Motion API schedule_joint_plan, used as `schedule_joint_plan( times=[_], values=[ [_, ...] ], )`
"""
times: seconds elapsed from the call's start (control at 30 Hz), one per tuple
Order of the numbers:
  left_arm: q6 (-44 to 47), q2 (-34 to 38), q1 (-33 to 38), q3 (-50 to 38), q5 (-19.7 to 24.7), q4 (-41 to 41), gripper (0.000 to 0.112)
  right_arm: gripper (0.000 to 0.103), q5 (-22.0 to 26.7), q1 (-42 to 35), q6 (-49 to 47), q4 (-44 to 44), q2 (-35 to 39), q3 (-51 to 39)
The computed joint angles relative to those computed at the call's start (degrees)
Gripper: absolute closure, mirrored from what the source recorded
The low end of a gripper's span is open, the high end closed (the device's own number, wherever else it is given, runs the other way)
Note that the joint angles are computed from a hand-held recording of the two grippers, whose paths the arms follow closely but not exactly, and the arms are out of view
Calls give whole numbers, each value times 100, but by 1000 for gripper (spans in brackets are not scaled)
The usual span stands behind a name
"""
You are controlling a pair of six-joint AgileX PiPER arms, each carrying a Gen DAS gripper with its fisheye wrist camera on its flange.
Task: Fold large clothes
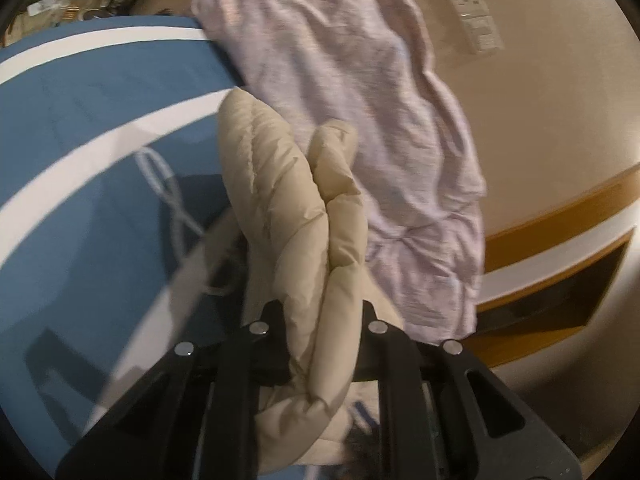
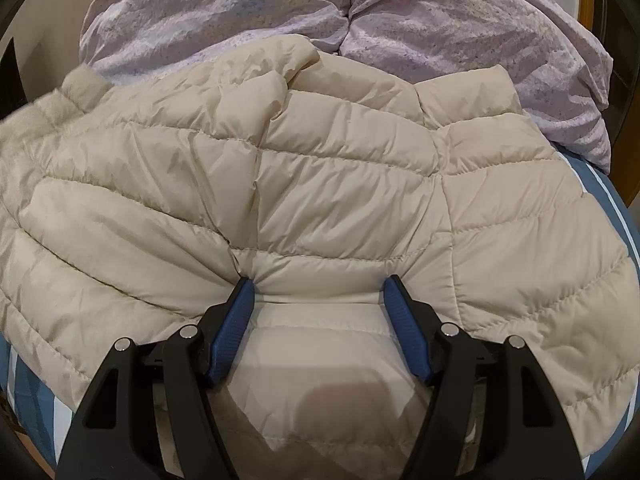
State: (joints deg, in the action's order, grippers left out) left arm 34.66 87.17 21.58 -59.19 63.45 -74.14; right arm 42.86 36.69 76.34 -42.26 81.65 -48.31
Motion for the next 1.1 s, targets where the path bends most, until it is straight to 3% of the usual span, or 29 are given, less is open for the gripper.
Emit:
schedule_joint_plan(
  times=[0.2, 0.37, 0.77, 0.97, 1.1],
  values=[
    [-205, -313, -490, -115, 151, -273, 97, 34, -102, -41, -28, 30, -26, 45],
    [-435, -525, -1298, -235, -4, -474, 97, 34, -198, -53, 11, 33, -67, 97],
    [-979, -340, -3783, -401, -1228, -572, 97, 34, -893, -441, -145, 200, -666, 659],
    [-1459, 90, -4577, -575, -1907, -353, 97, 35, -1240, -755, -672, 783, -1210, 965],
    [-1960, 373, -5046, -751, -2403, -37, 97, 35, -1125, -873, -1142, 1170, -1683, 1137]
  ],
)
